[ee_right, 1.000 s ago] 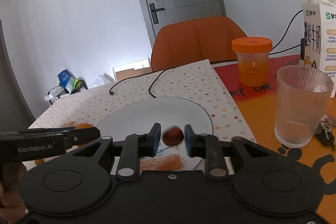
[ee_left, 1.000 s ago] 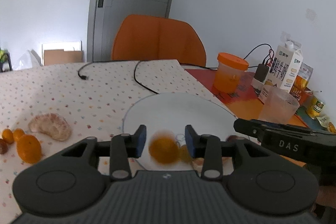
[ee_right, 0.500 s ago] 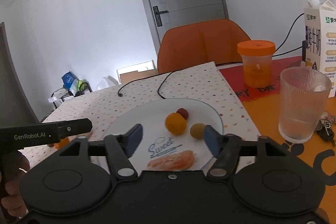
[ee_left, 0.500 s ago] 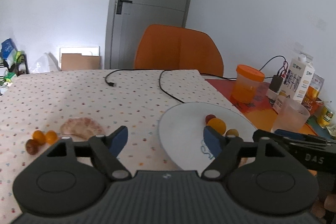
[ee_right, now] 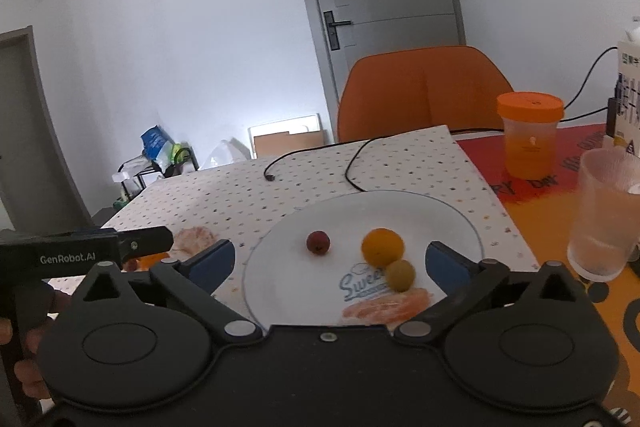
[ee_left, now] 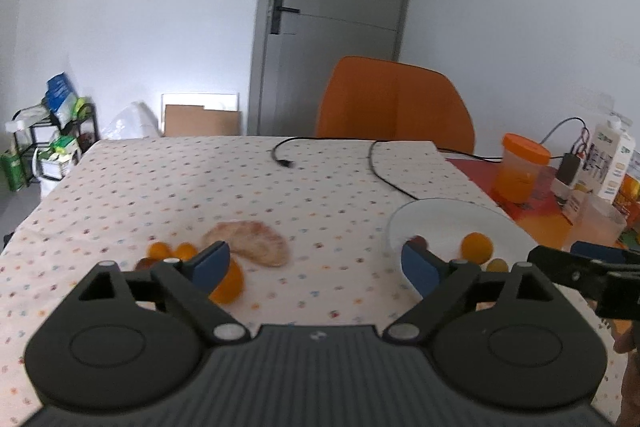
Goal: Organize fruits
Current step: 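Move both open tools back toward the remaining fruit pile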
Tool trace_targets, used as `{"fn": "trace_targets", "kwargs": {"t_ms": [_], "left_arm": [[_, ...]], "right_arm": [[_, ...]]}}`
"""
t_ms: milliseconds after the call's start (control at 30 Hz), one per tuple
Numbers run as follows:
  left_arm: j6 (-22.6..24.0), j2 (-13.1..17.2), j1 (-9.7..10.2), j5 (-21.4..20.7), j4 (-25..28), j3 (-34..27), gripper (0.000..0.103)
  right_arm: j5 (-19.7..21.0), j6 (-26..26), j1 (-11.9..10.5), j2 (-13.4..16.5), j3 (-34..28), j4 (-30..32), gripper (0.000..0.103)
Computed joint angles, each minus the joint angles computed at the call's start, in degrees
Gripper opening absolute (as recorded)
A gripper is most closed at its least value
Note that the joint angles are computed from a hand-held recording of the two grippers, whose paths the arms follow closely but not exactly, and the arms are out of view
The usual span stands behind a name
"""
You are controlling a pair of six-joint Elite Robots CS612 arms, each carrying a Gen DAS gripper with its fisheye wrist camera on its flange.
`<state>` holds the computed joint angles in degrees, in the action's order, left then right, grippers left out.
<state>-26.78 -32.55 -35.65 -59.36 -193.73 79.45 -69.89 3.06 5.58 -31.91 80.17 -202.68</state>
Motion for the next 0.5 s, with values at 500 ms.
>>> {"fn": "trace_targets", "kwargs": {"t_ms": [500], "left_arm": [[-2.2,-2.4,1.07,0.7,-6.1,6.4,0.097]], "right_arm": [[2.4,-1.6,1.8,-0.1,-0.3,2.4,0.103]]}}
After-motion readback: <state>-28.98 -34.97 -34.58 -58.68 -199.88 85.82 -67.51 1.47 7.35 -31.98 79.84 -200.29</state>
